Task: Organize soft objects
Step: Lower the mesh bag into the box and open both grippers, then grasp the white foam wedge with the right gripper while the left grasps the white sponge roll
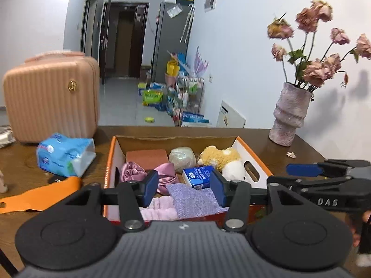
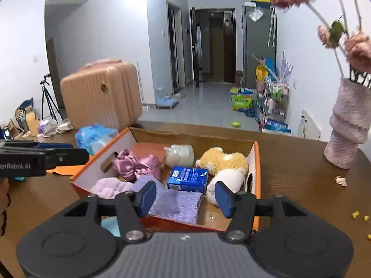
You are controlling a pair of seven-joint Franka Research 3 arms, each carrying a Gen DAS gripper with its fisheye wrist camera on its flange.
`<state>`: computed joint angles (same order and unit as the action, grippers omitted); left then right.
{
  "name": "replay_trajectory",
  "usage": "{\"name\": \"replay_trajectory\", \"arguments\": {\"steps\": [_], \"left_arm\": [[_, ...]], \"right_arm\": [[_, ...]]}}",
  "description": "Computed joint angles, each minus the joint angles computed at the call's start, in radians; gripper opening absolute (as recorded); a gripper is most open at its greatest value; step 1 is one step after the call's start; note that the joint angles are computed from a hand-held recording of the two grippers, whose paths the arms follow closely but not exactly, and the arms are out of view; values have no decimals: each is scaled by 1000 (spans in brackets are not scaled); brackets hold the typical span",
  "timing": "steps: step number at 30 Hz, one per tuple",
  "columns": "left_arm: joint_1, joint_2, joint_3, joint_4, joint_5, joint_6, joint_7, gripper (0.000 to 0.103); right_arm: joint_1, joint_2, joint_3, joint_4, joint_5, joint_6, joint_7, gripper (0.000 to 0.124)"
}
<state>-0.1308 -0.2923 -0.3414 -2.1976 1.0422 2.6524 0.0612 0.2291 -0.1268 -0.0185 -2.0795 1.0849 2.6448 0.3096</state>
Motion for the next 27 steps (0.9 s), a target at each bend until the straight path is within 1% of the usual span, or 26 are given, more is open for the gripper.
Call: {"name": "replay_trajectory", "arguments": {"steps": [4, 7, 8, 10, 12, 14, 16, 18, 19, 20, 23, 25, 27], "left_arm": [[-10, -40, -13, -21, -7, -16, 0, 53], [-11, -81, -36, -54, 5, -32, -41, 54], [-12, -98, -45, -68, 11, -33, -58, 54], [-13, -135, -61, -106, 29, -20, -93, 59], [-23, -160, -75, -135, 17, -30, -102, 59], [-31, -184, -104, -159, 10, -60, -122, 60], [-37, -216, -139, -189, 28, -84, -168, 61], [-49, -237, -172, -211, 40, -117, -205, 64], [-59, -245, -192, -221, 45, -140, -222, 66], [-72, -253, -202, -232, 47, -156, -232, 66], [-121, -280, -238, -278, 29, -210, -298, 70], [-157, -291, -255, -304, 11, -243, -329, 70], [-200, -288, -276, -316, -33, -301, -348, 72]], "right_arm": [[4, -65, -14, -48, 39, 2, -35, 55], [16, -117, -30, -94, 75, -2, -70, 55], [19, -138, -40, -114, 88, -18, -85, 55], [26, -184, -62, -157, 121, -55, -119, 57], [30, -225, -81, -200, 151, -89, -152, 59], [32, -266, -94, -247, 177, -114, -183, 61], [37, -316, -102, -305, 216, -116, -237, 63], [45, -369, -106, -366, 263, -103, -304, 64], [47, -395, -108, -397, 285, -95, -337, 68], [46, -420, -111, -426, 295, -96, -359, 70], [40, -503, -130, -520, 326, -115, -402, 73], [26, -557, -141, -585, 333, -129, -421, 74], [9, -610, -143, -651, 337, -125, -438, 78]]}}
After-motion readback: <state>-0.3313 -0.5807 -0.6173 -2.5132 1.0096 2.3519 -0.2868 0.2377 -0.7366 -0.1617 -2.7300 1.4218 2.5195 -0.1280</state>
